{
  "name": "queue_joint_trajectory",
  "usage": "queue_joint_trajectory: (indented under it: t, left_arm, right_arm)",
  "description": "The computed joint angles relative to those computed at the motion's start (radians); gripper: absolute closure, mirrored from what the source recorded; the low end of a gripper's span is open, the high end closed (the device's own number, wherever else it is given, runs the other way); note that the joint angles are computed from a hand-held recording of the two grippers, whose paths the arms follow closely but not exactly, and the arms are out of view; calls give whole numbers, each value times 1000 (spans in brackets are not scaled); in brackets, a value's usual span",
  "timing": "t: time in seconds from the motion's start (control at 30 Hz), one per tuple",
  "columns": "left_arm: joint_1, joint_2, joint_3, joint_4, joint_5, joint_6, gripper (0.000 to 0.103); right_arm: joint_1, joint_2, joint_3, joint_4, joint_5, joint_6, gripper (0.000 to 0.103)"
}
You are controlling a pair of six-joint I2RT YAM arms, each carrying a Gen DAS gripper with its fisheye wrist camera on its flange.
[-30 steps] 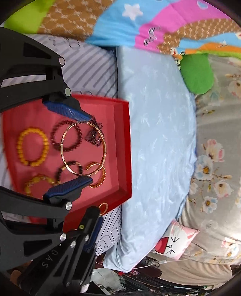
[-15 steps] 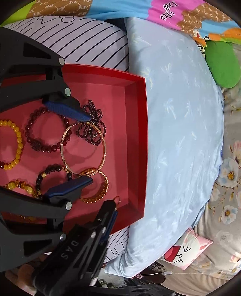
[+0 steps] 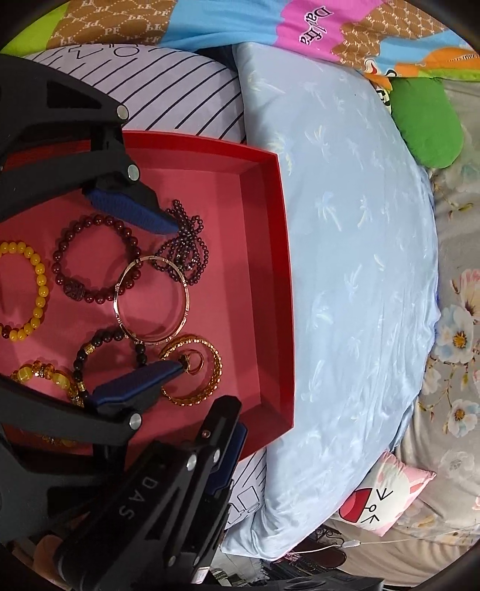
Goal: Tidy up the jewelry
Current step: 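Carry the bangle and ring into the red tray and open both grippers, then move both open grippers back over the two gold hoop earrings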
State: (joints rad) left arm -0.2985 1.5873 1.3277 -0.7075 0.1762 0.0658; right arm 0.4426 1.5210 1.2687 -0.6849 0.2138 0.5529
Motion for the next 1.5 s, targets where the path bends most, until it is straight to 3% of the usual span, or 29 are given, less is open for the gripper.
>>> queue_joint_trajectory:
  t: [0.27, 0.47, 0.67, 0.93, 1.23, 1.5]
  left_arm:
    - [7, -133, -74, -1, -32, -6, 36]
    - [33, -310, -166, -56, -13, -11, 36]
    - [85, -528, -270, -147, 21, 5, 36]
    - [148, -760, -355, -292, 51, 19, 36]
    - [261, -990, -445, -464, 115, 95, 36]
    - [445, -1121, -500, -617, 192, 260, 36]
  right_arm:
    - [86, -131, -36, -63, 66, 63, 78]
    - [259, -258, -68, -173, 190, 180, 77]
    - [511, -347, -88, -329, 330, 417, 77]
    - [832, -337, -63, -545, 462, 775, 77]
    - [1100, -272, -64, -703, 492, 1121, 77]
    - [1234, -220, -93, -722, 460, 1290, 77]
